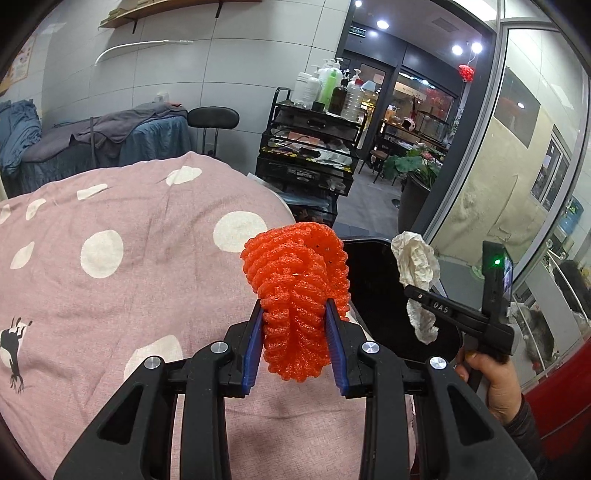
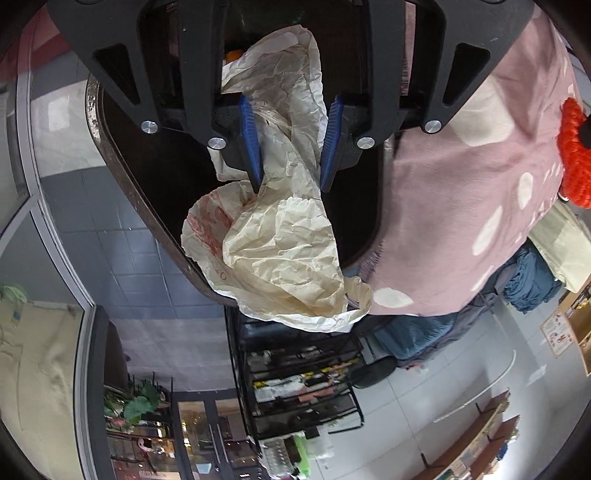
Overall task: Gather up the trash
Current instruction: 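Carry the white paper bag into the bin and open the right gripper, then lower the orange foam net into the bin and open the left gripper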
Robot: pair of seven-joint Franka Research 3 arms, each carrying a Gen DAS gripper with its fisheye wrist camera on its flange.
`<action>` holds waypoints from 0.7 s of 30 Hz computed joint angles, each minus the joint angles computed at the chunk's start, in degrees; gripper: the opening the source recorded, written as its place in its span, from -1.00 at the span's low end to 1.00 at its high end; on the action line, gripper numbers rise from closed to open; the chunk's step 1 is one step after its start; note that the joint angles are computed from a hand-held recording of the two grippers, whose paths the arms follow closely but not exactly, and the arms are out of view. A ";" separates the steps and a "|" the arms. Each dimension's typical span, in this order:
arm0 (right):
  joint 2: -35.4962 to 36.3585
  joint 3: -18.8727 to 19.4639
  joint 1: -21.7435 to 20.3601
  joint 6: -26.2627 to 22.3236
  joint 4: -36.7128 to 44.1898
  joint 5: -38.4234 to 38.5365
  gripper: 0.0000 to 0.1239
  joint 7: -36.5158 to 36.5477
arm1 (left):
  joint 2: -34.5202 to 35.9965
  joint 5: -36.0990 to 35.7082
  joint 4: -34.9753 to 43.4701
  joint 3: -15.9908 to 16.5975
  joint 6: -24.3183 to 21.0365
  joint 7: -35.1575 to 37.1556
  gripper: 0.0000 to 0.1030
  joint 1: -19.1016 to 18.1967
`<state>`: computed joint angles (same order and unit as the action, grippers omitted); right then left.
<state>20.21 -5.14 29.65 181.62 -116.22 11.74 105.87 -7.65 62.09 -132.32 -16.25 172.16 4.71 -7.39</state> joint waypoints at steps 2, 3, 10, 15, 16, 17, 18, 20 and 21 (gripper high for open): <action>0.66 -0.95 0.66 -1.19 0.44 -0.08 -0.08 0.75 | 0.36 -0.29 0.30 -0.08 -0.30 0.37 -0.39 -0.24; 0.78 -2.05 1.61 -1.03 0.10 -0.23 0.05 1.87 | 0.63 -0.74 0.51 0.00 -0.41 1.00 -0.39 -0.45; -0.26 2.07 -1.86 2.56 -2.85 1.81 0.27 0.37 | 3.01 -3.07 2.75 0.59 -0.03 5.45 -0.39 -1.92; -1.60 -1.49 2.06 6.08 -4.75 4.67 0.36 -0.32 | 6.58 -8.33 6.13 1.46 0.33 12.95 -0.39 -4.09; -1.92 -3.82 4.43 6.83 -5.23 5.55 0.38 -0.43 | 7.34 -9.59 6.82 1.64 0.31 14.40 -0.39 -4.59; -2.41 -6.18 6.92 7.86 -6.07 6.69 0.40 -0.75 | 8.35 -12.19 7.62 1.80 0.53 17.12 -0.39 -5.10; -2.82 -9.29 10.04 9.09 -6.85 8.32 0.43 -1.16 | 9.34 -15.18 8.37 1.90 0.83 20.08 -0.39 -5.56; -3.05 -14.14 14.94 10.21 -7.29 11.89 0.46 -2.41 | 11.41 -21.09 10.04 1.77 0.81 26.15 -0.39 -6.38; -3.28 -16.38 17.17 11.17 -7.77 13.90 0.46 -3.08 | 12.56 -23.78 11.17 1.63 0.38 29.10 -0.39 -6.80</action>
<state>16.93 -21.52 46.82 192.79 -123.99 25.64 102.79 4.91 38.31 -121.15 -14.62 172.54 33.82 -14.20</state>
